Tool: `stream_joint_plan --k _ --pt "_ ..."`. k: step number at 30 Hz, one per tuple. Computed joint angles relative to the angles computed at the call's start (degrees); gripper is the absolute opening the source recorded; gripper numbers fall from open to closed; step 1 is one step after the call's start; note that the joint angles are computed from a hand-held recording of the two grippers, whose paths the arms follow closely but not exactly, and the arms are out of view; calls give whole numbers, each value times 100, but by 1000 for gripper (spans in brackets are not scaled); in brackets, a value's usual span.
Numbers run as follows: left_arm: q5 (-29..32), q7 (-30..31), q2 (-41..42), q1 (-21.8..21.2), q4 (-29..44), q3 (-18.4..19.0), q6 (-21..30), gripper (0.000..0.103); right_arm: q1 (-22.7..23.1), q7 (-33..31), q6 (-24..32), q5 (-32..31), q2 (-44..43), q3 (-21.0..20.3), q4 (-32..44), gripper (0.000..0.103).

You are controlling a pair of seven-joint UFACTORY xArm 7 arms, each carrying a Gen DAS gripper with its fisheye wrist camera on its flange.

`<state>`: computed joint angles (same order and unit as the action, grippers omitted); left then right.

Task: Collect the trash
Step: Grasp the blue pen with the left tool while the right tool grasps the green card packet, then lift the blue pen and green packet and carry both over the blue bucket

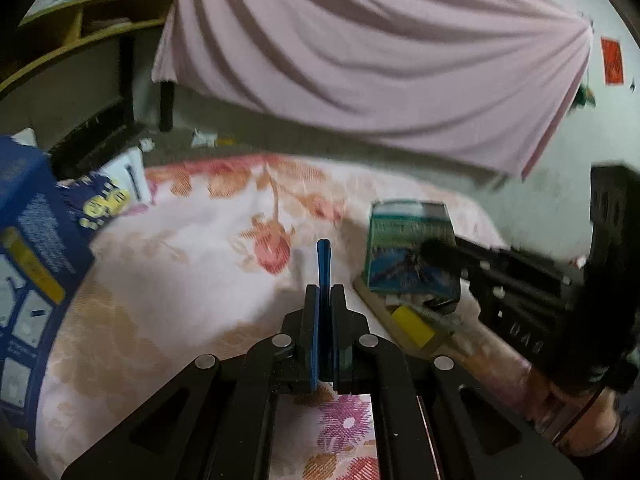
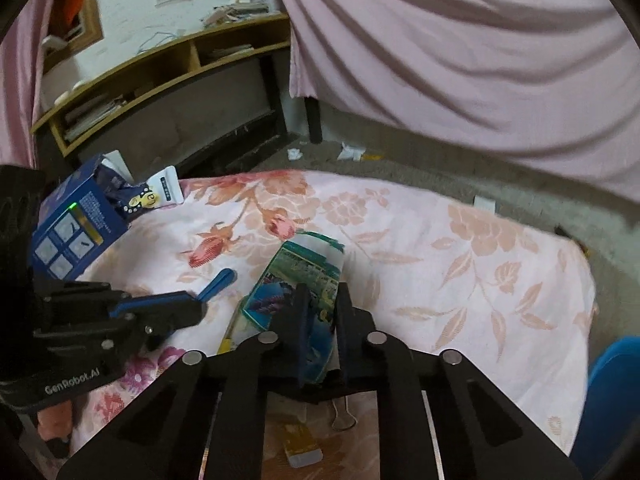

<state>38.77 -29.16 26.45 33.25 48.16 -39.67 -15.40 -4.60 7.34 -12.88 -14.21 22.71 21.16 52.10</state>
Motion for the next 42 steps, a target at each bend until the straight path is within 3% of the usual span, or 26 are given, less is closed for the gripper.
stream_joint_plan --k 6,9,12,16,18,25,35,42 --pt "-355 -96 -518 -718 -475 886 -1132 3 1645 -470 -1008 891 -357 -1453 -501 7" --pt "-622 5 -687 -1107 -692 1286 -1648 3 2085 -853 -1610 1439 -432 -1747 -742 7" --pt "-765 74 -794 -1364 -895 1571 -2244 3 2086 -961 -2283 1622 -494 -1700 -1003 7" --pt "-1227 368 -1021 -1795 -1252 1934 -3005 3 1668 -464 -3341 1053 -520 -1502 -1346 7" --pt "-1458 485 -1150 -2018 -1415 2070 -3315 3 1660 -414 -3814 1113 -534 -1510 -1496 7" --pt "-2220 1104 -1591 -2889 -1882 2406 -4268 3 2198 -1234 -5156 2561 -633 -1524 -1925 8" --pt "-2738 1553 -2159 -4081 -1832 2686 -4364 3 2282 -1478 -6768 3476 -1030 -1473 -2553 8" --pt "-3116 2092 -1935 -5044 -1239 2771 -4105 3 1853 -1178 -7123 3502 -1360 -1647 -3050 8"
